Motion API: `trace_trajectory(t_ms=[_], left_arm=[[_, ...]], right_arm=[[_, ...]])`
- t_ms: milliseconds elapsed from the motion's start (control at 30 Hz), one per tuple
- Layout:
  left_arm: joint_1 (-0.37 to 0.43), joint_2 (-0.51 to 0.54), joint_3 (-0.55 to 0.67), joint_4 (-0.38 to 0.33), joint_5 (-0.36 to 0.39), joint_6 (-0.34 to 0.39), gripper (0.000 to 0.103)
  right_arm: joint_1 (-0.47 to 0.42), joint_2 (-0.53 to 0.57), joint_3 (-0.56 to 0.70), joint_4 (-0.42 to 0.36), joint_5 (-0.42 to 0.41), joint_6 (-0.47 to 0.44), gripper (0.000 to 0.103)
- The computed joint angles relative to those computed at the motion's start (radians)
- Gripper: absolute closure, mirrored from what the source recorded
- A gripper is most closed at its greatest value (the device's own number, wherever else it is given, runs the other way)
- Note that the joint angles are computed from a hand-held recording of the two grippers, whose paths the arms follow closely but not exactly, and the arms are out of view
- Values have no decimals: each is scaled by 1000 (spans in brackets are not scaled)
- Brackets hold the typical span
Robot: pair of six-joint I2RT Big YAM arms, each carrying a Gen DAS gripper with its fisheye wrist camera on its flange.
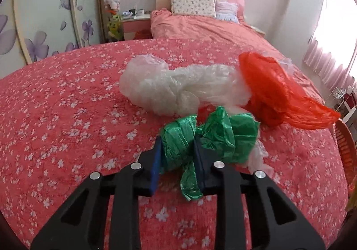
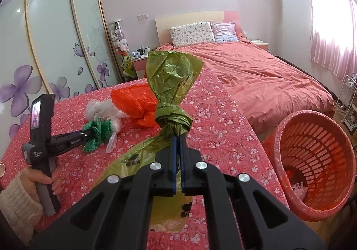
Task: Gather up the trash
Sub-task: 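Carry both bags over the orange basket and open both tools to drop them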
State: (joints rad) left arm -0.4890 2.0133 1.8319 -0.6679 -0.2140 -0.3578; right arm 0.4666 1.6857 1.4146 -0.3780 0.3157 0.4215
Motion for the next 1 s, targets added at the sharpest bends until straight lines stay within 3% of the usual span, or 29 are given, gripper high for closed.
trace_trajectory(t_ms=[233,500,1000], left_arm=[[-16,-112,-115,63,-28,-13,76],[-66,-176,-146,95,-70,7,76],[-175,-141,-67,119,-63,71,75]], right_arm=[[9,-47,-35,21,21,0,99],[9,-113,-95,41,46,7,99],[-37,-226,-212,61,95,30,99]])
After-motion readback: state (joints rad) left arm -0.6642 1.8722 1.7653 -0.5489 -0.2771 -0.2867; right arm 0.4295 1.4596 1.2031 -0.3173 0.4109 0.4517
